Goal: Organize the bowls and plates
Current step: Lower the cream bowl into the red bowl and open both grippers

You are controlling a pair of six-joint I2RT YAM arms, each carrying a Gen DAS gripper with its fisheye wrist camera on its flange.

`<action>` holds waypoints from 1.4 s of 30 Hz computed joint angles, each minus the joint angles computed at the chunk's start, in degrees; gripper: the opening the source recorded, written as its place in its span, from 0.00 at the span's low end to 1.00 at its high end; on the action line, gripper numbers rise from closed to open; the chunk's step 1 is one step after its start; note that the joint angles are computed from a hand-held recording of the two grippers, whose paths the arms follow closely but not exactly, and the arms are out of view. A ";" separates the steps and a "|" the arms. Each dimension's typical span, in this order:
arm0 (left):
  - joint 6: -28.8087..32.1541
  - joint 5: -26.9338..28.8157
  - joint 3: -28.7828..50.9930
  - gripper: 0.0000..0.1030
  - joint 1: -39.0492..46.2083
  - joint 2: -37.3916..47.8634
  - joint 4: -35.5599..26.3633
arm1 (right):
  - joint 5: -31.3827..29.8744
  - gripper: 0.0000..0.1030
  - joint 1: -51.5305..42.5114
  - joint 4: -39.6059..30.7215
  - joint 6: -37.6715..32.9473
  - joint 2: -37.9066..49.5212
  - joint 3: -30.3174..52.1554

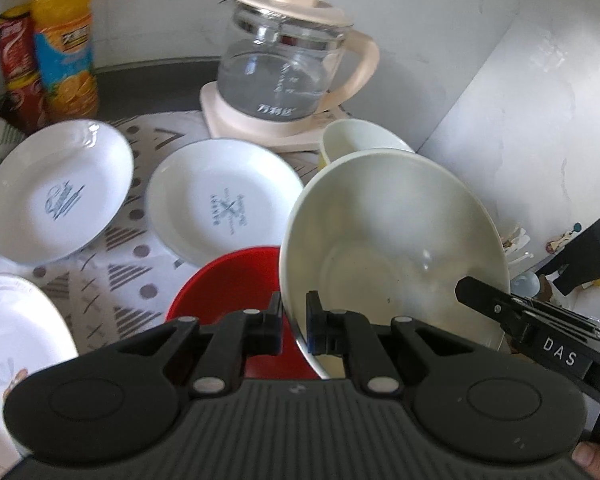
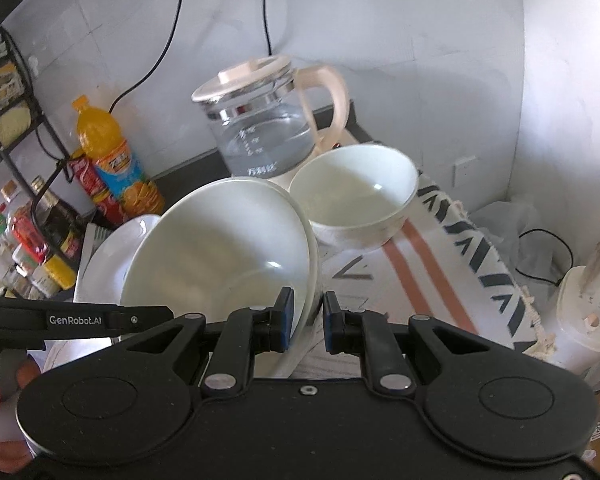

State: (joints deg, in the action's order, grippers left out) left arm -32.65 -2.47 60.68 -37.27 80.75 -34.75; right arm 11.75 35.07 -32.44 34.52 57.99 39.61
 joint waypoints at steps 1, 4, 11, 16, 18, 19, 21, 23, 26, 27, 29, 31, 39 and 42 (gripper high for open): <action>-0.20 -0.08 -0.54 0.08 0.06 -0.43 -0.14 | -0.13 0.15 0.35 0.19 0.19 0.24 -0.18; -0.77 -0.42 -1.84 0.09 0.15 -1.47 -0.78 | -0.12 0.15 1.71 0.83 0.16 0.83 -0.58; -1.90 -1.07 -4.27 0.09 1.07 -3.06 -1.91 | -0.13 0.15 4.15 1.96 -0.16 3.64 0.18; -1.83 -0.66 -5.88 0.09 2.37 -3.62 -1.96 | -0.98 0.15 5.00 2.77 -0.09 6.63 0.58; -1.50 -0.92 -6.48 0.09 2.60 -3.76 -1.81 | -1.44 0.15 5.23 3.15 0.07 7.59 0.51; -1.39 -1.10 -6.63 0.09 2.60 -3.82 -1.90 | -1.46 0.15 5.50 3.28 0.22 8.07 0.54; -1.48 -0.52 -6.93 0.09 3.28 -3.53 -1.68 | -1.73 0.15 5.80 3.73 0.41 9.19 0.50; -1.17 -0.42 -7.19 0.09 3.77 -3.33 -1.61 | -1.88 0.15 6.12 4.03 0.58 10.50 0.65; -0.84 -0.74 -7.12 0.09 4.22 -2.69 -1.71 | -2.02 0.15 6.52 4.73 1.18 11.90 0.53; -0.91 -0.73 -6.96 0.09 4.38 -2.34 -1.87 | -2.13 0.15 6.52 4.96 1.28 12.12 0.50; -0.87 -0.95 -6.81 0.09 4.43 -1.78 -1.95 | -2.22 0.15 6.67 5.23 1.40 12.84 0.66; -1.03 -1.48 -6.59 0.09 4.14 -1.49 -2.24 | -2.84 0.15 6.38 5.16 1.26 13.57 0.89; -1.25 -0.45 -5.35 0.13 4.99 -1.17 -3.88 | -5.98 0.20 4.44 4.92 3.16 12.40 0.52; -1.49 -0.11 -4.32 0.14 5.46 -0.77 -4.79 | -7.60 0.21 3.43 5.40 4.34 11.67 0.01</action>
